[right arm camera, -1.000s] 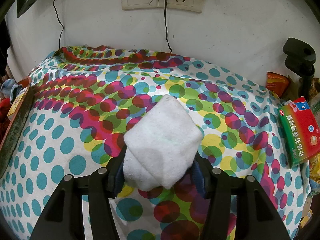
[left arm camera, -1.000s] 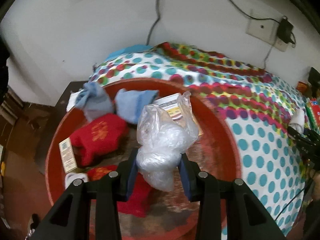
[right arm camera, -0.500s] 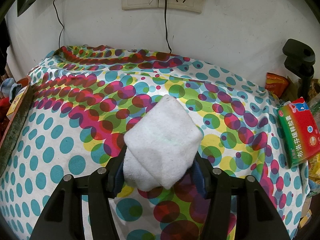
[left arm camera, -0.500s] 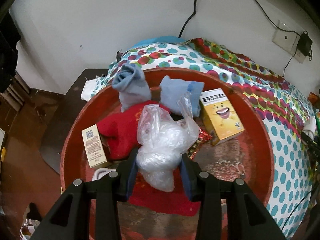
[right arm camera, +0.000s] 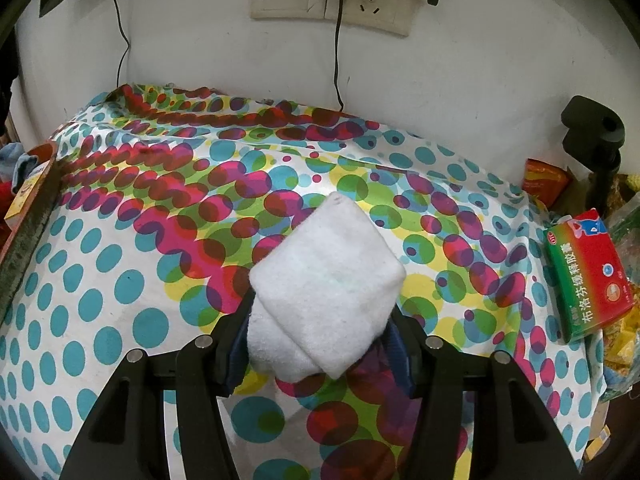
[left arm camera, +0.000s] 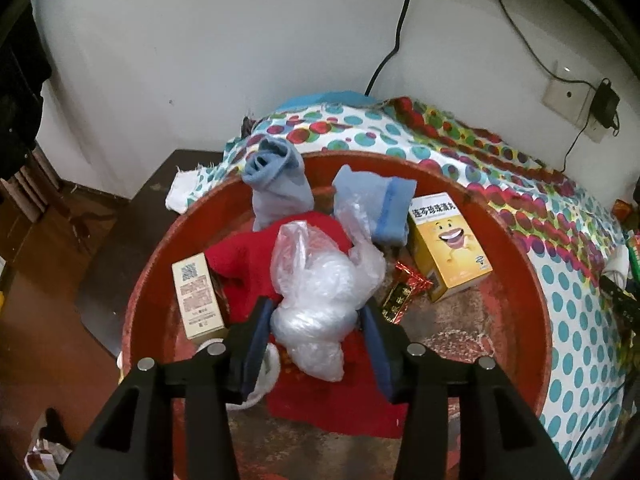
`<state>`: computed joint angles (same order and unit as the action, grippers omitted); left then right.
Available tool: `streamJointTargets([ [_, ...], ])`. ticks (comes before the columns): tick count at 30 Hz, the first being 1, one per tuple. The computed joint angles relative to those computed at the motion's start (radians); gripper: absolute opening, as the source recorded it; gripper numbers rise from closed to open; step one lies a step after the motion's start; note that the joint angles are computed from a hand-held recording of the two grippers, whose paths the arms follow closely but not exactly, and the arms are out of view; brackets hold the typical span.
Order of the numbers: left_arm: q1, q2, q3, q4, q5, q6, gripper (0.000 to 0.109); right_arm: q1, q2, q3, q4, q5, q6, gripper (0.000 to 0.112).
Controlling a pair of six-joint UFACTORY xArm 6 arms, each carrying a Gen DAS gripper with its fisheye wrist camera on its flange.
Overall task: Organize objects
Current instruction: 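Carry the plastic bag onto the red tray and open the left gripper, then carry the white towel onto the red tray and open the right gripper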
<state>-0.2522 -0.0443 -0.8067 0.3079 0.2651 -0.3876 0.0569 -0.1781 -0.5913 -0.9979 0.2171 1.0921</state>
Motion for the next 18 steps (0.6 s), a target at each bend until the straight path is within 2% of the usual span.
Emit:
streamJointTargets([
  [2,0.005,-0.015,0.017,-0.004,-0.014,0.005,0.047,0.016,0.0,-0.004,0.059,0.023,-0.017,0.048],
  [7,0.004,-0.032,0.029,-0.065,-0.017,0.049,0.047,0.069,-0.035,-0.017,0.056,0.097,0.063,0.046],
  [11,0.004,-0.063,0.044,0.073,-0.025,-0.042,0.047,0.132,-0.068,-0.035,0.113,0.129,0.045,0.046],
  [13,-0.001,-0.077,0.048,0.101,-0.024,-0.055,0.048,0.174,-0.066,-0.058,0.147,0.131,0.025,0.046],
  [18,-0.022,-0.117,0.066,-0.094,-0.02,0.121,0.048,0.296,-0.038,-0.124,0.237,0.144,-0.059,0.047],
])
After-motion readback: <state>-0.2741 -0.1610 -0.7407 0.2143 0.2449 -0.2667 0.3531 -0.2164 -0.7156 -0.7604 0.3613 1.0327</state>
